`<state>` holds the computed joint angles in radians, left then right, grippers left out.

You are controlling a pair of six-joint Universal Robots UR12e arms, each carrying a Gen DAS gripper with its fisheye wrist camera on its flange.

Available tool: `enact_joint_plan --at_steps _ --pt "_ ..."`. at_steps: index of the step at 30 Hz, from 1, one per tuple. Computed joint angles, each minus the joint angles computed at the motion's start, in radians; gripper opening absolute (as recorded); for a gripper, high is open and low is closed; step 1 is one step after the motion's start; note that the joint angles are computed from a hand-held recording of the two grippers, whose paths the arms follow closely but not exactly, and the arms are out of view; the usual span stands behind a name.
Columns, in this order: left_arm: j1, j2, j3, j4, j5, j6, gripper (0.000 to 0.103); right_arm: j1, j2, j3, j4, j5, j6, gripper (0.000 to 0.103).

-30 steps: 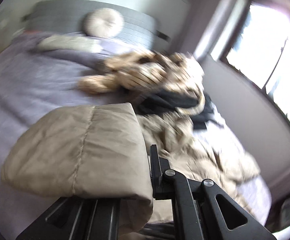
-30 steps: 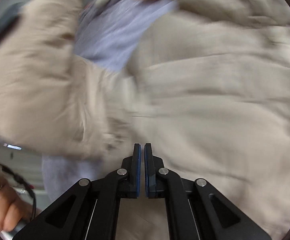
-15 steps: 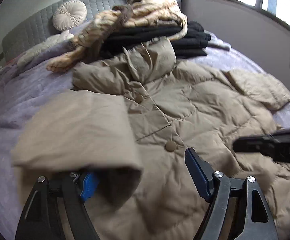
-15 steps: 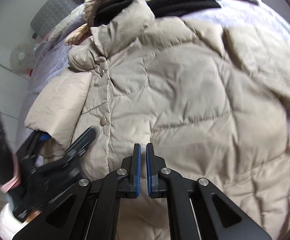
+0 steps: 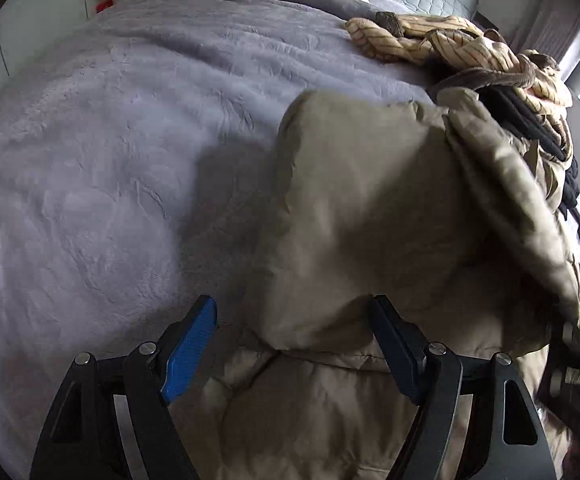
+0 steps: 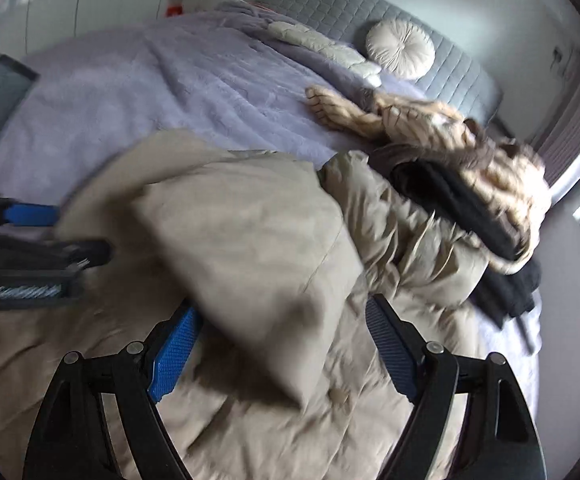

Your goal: Fold large clothes

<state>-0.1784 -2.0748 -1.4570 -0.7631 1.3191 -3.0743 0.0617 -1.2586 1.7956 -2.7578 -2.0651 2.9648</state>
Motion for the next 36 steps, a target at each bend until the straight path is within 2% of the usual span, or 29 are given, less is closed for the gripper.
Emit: enact_joint_plan --at_steps 1,2,3,4,5,7,9,11,13,15,16,17,18,19,20,23,24,26,28,30,32,33,34,35,36 --pt "0.001 0.000 -0.006 0.009 -0.002 0.009 0.080 -0.010 0.003 0.003 -0.025 -0.042 0.057 0.084" --pt "0.001 -0.001 -0.007 0.008 -0.005 0.015 0.080 -0.026 -0.008 0.006 -0.008 -0.045 0.156 0.084" --pt "0.004 -0.002 -0.002 -0.007 -0.013 0.025 0.080 -0.063 -0.031 0.020 0.012 -0.007 0.260 0.084" --pt "0.005 -0.007 0.009 -0.024 -0.022 0.031 0.080 -0.111 -0.063 0.045 0.035 0.073 0.365 0.084" --pt "0.014 -0.010 0.028 -0.061 -0.061 0.053 0.080 -0.157 -0.090 0.066 0.060 0.178 0.470 0.084" --pt "0.028 -0.022 0.061 -0.080 -0.130 0.061 0.080 -0.245 -0.131 0.111 0.092 0.382 0.674 0.081" --pt "0.043 -0.055 0.125 -0.109 -0.201 0.032 0.080 -0.315 -0.150 0.155 0.095 0.552 0.778 0.062" --pt "0.058 -0.116 0.227 -0.202 -0.289 0.003 0.080 -0.354 -0.155 0.188 0.061 0.643 0.849 0.053" --pt "0.059 -0.193 0.344 -0.309 -0.337 -0.023 0.080 -0.370 -0.159 0.209 0.022 0.679 0.880 0.047" --pt "0.060 -0.249 0.425 -0.409 -0.404 -0.027 0.080 -0.375 -0.158 0.210 0.016 0.689 0.875 0.043" --pt "0.059 -0.269 0.452 -0.445 -0.432 -0.035 0.069 -0.374 -0.158 0.209 0.019 0.687 0.871 0.043" --pt "0.059 -0.282 0.465 -0.456 -0.469 -0.055 0.053 -0.376 -0.159 0.209 0.023 0.688 0.863 0.041" --pt "0.059 -0.288 0.470 -0.459 -0.506 -0.063 0.028 -0.376 -0.161 0.208 0.029 0.687 0.859 0.039" --pt "0.058 -0.274 0.447 -0.425 -0.515 -0.069 0.017 -0.374 -0.167 0.210 0.035 0.685 0.859 0.037" --pt "0.055 -0.254 0.416 -0.367 -0.517 -0.057 0.014 -0.376 -0.166 0.210 0.039 0.684 0.860 0.033" --pt "0.048 -0.196 0.348 -0.202 -0.520 0.068 0.014 -0.379 -0.174 0.224 0.037 0.678 0.862 0.022" --pt "0.046 -0.190 0.342 -0.177 -0.510 0.090 0.014 -0.377 -0.174 0.223 0.036 0.675 0.859 0.020" --pt "0.037 -0.199 0.362 -0.184 -0.440 0.139 0.014 -0.363 -0.169 0.214 0.044 0.655 0.849 0.019" --pt "0.023 -0.226 0.393 -0.232 -0.337 0.155 0.014 -0.347 -0.157 0.200 0.050 0.631 0.839 0.018" --pt "0.008 -0.249 0.404 -0.235 -0.242 0.152 0.015 -0.336 -0.141 0.185 0.051 0.621 0.828 0.018" --pt "0.002 -0.252 0.392 -0.201 -0.207 0.101 0.027 -0.324 -0.128 0.168 0.068 0.589 0.808 0.018" --pt "-0.001 -0.249 0.387 -0.170 -0.176 0.047 0.040 -0.322 -0.126 0.164 0.074 0.584 0.802 0.018" --pt "-0.004 -0.247 0.388 -0.159 -0.137 0.015 0.063 -0.327 -0.128 0.165 0.077 0.596 0.803 0.018" --pt "-0.008 -0.243 0.391 -0.139 -0.074 -0.023 0.068 -0.333 -0.133 0.167 0.082 0.611 0.808 0.019" --pt "-0.007 -0.237 0.387 -0.114 -0.050 -0.038 0.068 -0.340 -0.141 0.168 0.096 0.624 0.812 0.023"
